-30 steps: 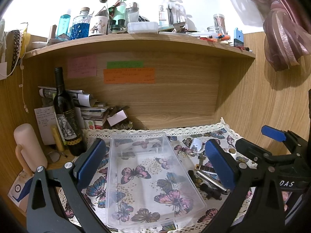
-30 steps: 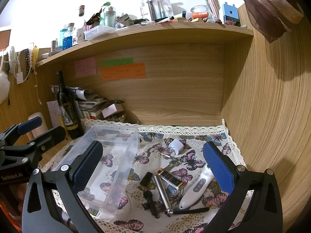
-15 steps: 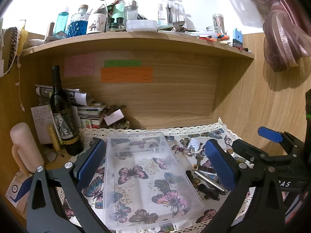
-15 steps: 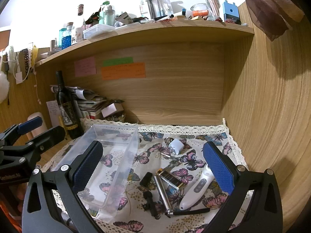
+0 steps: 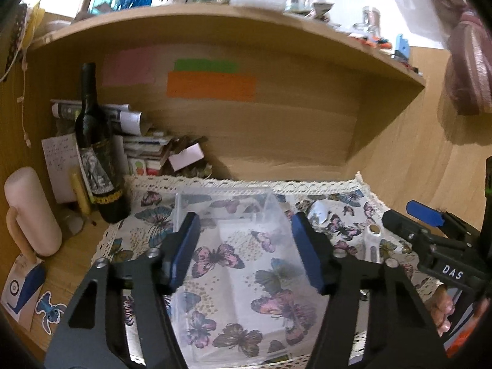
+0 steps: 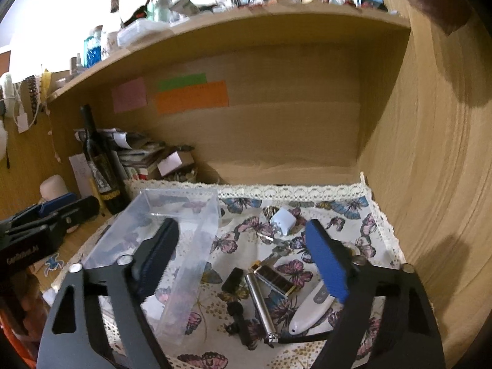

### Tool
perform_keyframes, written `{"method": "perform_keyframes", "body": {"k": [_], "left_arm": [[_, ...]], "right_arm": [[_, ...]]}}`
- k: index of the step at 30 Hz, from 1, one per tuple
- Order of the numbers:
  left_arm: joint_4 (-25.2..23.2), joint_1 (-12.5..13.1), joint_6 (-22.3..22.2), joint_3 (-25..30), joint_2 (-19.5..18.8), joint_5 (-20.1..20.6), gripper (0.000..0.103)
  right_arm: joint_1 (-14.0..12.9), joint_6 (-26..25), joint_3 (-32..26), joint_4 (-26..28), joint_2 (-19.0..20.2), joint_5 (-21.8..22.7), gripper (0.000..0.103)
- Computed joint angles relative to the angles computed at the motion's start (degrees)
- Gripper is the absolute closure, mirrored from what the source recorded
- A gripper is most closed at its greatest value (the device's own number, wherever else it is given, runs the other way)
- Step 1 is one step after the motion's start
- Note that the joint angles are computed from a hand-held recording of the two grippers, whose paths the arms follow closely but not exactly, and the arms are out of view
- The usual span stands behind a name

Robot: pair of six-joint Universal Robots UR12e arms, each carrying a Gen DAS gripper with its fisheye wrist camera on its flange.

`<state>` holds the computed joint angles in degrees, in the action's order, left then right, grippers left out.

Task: Organize rigid objects
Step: 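Grasp the wall of the clear plastic box with the left tool, then grasp the white handheld facial device with the right tool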

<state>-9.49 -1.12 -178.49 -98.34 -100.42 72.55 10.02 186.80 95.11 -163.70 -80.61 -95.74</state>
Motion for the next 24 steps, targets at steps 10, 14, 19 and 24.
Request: {"method": "perform_keyframes", "body": {"k": [10,14,19,24], "left_arm": [[-8.1,1.4,-0.1,3.0,-2.4,4.9,0.062],[-13.3,1.9,-0.2,4.5,-3.5,5.1,0.07],[-18.7,2.0,1.2,5.8,-4.4,4.5,0.084],[-23.0,2.1,2.2,6.8,-5.0,3.2,0.094]], "right_arm": [[-1.1,1.0,-1.6,7.2,1.1,-1.0,0.052],[-1.6,2.2,-2.0,9.7,1.3,-1.8,0.059],[-2.3,3.9,-2.5,13.5,1.6,-3.8,0.065],[-3.2,6.3,-2.9,18.4,1.7,-6.0,0.066]]}}
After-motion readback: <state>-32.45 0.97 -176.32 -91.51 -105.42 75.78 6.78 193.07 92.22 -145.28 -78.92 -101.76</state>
